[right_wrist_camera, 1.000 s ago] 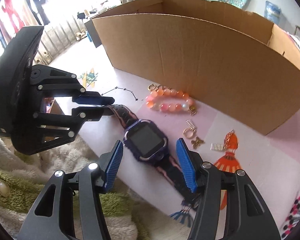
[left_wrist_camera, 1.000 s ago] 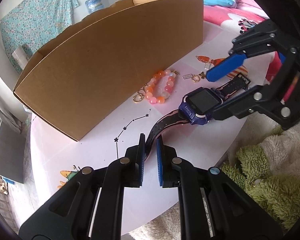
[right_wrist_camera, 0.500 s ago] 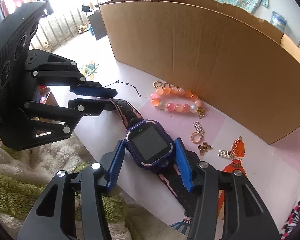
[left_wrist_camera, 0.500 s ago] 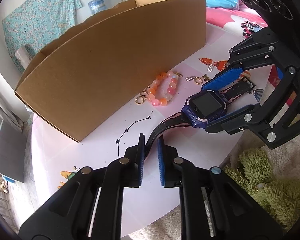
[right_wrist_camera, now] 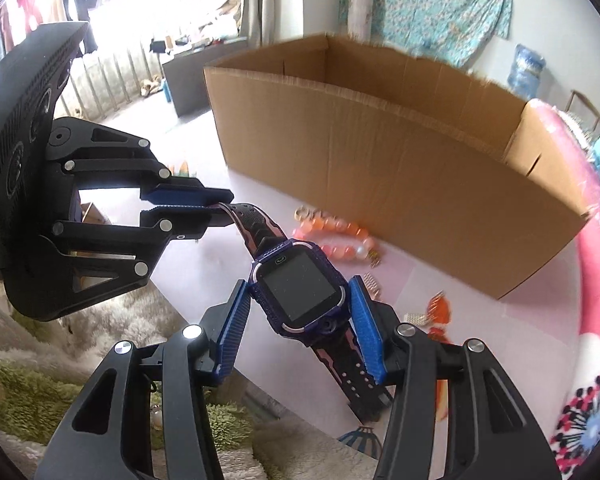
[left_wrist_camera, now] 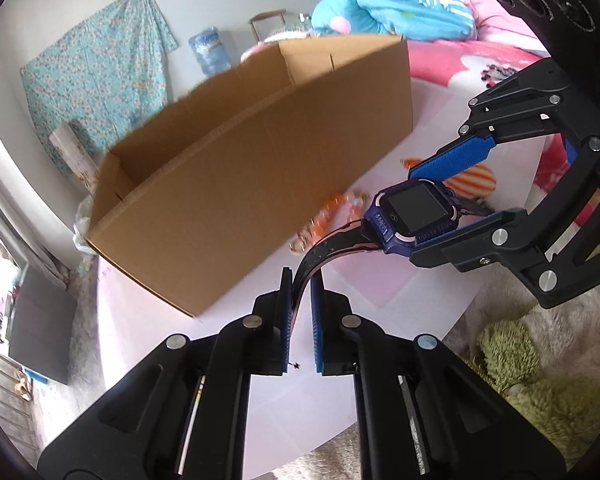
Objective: Organize jewelry
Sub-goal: 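Lift the smartwatch with both tools and carry it over the cardboard box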
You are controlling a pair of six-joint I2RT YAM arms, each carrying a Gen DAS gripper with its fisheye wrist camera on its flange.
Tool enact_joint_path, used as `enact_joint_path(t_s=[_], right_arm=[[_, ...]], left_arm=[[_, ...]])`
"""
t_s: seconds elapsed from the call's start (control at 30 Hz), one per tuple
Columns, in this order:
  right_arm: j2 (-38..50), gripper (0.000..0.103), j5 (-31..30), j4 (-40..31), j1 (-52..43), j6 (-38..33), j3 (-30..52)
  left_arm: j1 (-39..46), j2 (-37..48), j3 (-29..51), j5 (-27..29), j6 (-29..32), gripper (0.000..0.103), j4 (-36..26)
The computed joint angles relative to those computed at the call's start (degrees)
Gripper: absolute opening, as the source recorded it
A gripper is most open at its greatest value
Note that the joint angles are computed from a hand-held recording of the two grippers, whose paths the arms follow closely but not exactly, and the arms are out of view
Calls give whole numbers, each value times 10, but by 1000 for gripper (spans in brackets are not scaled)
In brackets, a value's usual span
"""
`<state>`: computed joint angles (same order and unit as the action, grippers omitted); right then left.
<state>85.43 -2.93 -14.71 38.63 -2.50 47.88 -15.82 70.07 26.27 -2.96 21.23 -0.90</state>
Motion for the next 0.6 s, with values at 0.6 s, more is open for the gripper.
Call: enact_joint_path(t_s=[0.6], right_arm=[[-21,49,-94,-65,-114,-117,227]], left_arm=[[5,29,266,-19,14,7,-52]])
